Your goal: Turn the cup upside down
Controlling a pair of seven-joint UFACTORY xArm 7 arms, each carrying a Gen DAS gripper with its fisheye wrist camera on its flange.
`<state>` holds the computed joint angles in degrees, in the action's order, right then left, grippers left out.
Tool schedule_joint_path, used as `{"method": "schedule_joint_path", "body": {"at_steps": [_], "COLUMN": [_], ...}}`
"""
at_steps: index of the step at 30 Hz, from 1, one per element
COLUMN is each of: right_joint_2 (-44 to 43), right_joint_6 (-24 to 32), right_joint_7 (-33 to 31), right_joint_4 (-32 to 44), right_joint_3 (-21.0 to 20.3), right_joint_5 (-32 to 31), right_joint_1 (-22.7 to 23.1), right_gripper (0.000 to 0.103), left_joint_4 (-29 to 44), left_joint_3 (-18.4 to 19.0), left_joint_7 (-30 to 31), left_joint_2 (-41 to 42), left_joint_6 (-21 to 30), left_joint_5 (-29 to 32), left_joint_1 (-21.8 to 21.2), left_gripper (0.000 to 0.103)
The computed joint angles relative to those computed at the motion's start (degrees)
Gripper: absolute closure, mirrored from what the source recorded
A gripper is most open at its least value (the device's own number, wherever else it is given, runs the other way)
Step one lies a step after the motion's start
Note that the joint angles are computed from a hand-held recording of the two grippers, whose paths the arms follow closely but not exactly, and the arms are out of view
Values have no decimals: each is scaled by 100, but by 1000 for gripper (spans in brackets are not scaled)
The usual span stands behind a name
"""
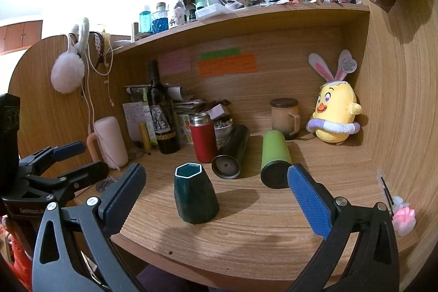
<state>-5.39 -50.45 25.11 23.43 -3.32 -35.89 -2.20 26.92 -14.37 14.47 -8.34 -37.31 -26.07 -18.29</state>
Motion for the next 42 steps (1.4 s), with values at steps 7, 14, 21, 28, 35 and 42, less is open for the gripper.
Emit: {"method": "schedule_joint_path", "body": {"at_steps": [7,14,21,28,35,42], "right_joint_2": [-18,-22,-26,-36,-51,-56], "right_joint_6": [33,22,28,28,25,22], "right_joint_7": [-20,-32,-104,-160,-190,-176], "right_joint_4": [-1,-6,-21,-36,-52,-52], "right_joint_3": [16,14,37,41,38,20], "right_joint_5": [39,56,153,208,230,204], "right_joint_1": [17,27,55,68,76,74], "right_gripper": [0,0,0,0,0,0], "left_joint_4": [47,42,40,22,7,3], "left_joint_3": [37,59,70,97,45,48], "left_joint_7": [-45,-102,-132,-202,-201,-221], "left_joint_2": [66,67,71,49,46,42], "left_joint_6": [36,55,48,61,20,25], "left_joint_5": [44,66,110,205,173,182], "left_joint_1": [-5,-6,1,2,-5,-19], "left_gripper": [0,0,0,0,0,0]}}
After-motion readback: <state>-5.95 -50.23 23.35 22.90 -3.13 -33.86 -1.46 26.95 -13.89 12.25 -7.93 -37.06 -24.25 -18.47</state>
